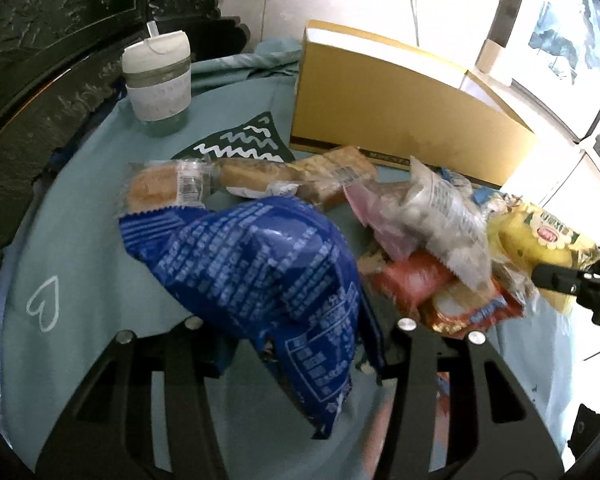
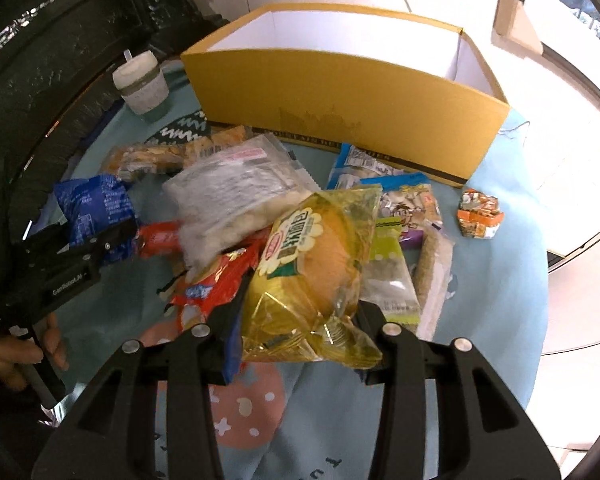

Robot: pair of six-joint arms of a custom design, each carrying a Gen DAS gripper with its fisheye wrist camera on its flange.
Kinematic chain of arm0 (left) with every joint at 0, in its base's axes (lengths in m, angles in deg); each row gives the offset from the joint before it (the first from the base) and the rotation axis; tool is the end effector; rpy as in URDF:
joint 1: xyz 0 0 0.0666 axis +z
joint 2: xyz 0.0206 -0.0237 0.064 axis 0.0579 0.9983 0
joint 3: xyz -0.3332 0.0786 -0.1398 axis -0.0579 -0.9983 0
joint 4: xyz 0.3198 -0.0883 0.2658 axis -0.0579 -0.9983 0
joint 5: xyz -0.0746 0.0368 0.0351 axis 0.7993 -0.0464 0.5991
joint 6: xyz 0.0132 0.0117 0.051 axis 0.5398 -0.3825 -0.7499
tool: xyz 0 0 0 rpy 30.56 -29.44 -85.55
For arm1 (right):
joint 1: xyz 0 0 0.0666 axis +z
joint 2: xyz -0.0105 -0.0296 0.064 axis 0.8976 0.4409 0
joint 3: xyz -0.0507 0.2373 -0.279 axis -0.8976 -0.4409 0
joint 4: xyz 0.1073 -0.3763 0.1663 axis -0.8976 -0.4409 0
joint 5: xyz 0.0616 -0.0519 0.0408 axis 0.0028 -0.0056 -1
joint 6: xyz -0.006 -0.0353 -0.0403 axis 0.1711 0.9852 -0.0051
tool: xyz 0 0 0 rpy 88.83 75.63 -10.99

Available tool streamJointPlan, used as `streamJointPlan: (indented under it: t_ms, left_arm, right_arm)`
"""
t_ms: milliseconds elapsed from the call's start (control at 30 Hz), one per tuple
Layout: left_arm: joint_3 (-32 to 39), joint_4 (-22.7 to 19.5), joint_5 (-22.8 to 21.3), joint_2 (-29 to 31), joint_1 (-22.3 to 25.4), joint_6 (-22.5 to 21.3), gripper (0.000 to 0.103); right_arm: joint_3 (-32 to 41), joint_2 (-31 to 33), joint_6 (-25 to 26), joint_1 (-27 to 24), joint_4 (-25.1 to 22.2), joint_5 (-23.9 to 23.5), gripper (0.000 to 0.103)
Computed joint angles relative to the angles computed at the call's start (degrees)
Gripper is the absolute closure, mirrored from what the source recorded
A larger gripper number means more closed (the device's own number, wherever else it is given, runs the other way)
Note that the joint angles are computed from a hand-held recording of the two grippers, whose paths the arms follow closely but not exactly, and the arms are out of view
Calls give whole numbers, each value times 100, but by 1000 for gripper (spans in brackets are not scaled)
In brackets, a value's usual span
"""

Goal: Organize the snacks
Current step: 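Grasp the yellow bread bun with the right tool while the left grasps the blue bag, then drop the bread bun into the box with the right tool while the left drops the blue bag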

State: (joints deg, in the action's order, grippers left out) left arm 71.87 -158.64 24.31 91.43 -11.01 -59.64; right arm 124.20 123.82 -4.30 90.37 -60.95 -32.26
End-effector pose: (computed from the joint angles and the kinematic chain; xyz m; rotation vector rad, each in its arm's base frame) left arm 0.3417 -0.0903 0.5273 0.1768 2.4749 -0.2449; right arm 0.3228 0.1579 0.5551 -0.1623 2.6256 0.1880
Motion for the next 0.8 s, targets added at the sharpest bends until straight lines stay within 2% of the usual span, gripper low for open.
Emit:
streamJointPlan:
  t_ms: [800]
  left_arm:
    - [322, -515, -251, -378, -127, -70, 52]
  right_arm:
    - [-120, -666, -420, 310, -112, 189, 60]
